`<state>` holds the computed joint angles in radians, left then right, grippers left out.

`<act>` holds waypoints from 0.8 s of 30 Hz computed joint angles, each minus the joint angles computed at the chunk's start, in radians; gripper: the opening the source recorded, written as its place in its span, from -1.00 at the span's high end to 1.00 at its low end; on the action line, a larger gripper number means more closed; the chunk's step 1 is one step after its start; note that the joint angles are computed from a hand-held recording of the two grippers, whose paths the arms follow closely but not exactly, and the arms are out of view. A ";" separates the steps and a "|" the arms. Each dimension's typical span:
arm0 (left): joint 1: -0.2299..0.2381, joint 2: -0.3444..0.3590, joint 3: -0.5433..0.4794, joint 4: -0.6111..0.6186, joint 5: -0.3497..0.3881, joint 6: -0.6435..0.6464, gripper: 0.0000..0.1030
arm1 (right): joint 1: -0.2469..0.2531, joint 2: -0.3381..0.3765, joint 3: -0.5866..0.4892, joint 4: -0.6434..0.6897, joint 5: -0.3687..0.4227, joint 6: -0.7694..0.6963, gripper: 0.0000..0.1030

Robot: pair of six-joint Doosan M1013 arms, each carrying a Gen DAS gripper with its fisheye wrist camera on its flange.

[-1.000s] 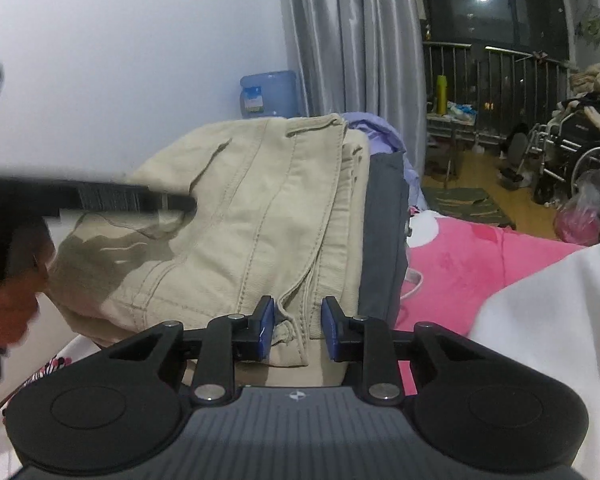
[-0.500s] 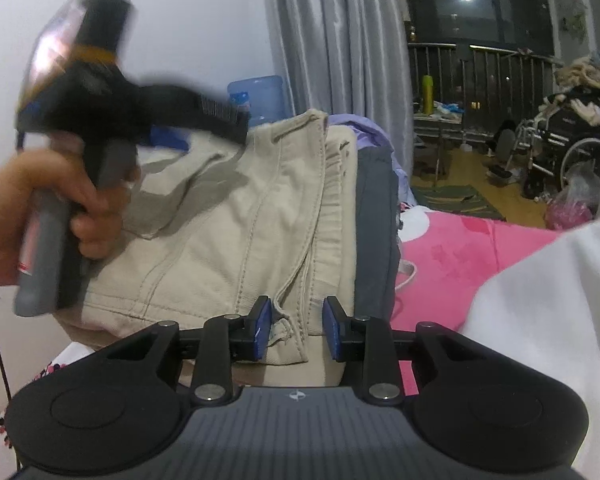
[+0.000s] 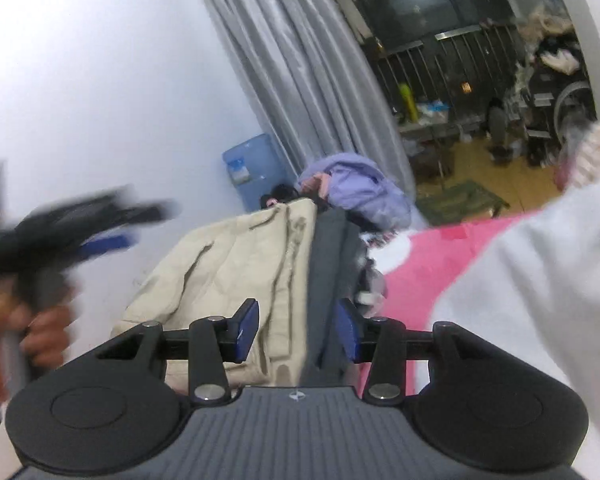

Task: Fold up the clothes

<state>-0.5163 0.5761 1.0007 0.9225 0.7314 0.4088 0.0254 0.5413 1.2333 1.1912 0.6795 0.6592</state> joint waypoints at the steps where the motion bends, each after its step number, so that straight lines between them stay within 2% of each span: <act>1: -0.004 -0.036 0.060 0.039 0.002 -0.053 -0.63 | -0.005 -0.001 -0.002 -0.031 0.022 0.033 0.10; 3: -0.019 -0.090 0.165 0.097 0.059 -0.126 -0.63 | -0.005 -0.009 0.006 -0.108 0.035 0.072 0.10; 7: -0.015 -0.127 0.263 0.062 0.215 -0.260 -0.62 | 0.023 -0.022 0.022 -0.345 0.013 0.128 0.10; 9: 0.014 -0.126 0.269 -0.038 0.232 -0.285 -0.61 | 0.030 -0.013 0.019 -0.369 0.031 0.113 0.10; 11: 0.045 -0.124 0.279 -0.129 0.239 -0.327 -0.57 | 0.020 0.000 0.007 -0.310 0.096 0.098 0.09; 12: 0.071 -0.134 0.290 -0.207 0.187 -0.410 -0.54 | 0.014 0.002 0.008 -0.267 0.117 0.087 0.07; 14: 0.098 -0.155 0.328 -0.255 0.089 -0.585 -0.54 | 0.001 0.006 0.008 -0.185 0.158 0.067 -0.03; 17: 0.097 -0.152 0.327 -0.263 0.038 -0.582 -0.55 | -0.002 0.011 -0.003 -0.163 0.181 0.057 -0.05; 20: 0.085 -0.155 0.328 -0.256 -0.008 -0.550 -0.55 | 0.002 0.003 0.001 -0.178 0.162 0.069 -0.05; 24: 0.052 -0.160 0.326 -0.122 -0.074 -0.535 -0.59 | -0.016 -0.001 0.011 -0.018 0.240 0.055 -0.05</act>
<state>-0.4645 0.4159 1.3271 0.8001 0.6570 -0.1261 0.0089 0.5400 1.2446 1.1728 0.9197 0.7139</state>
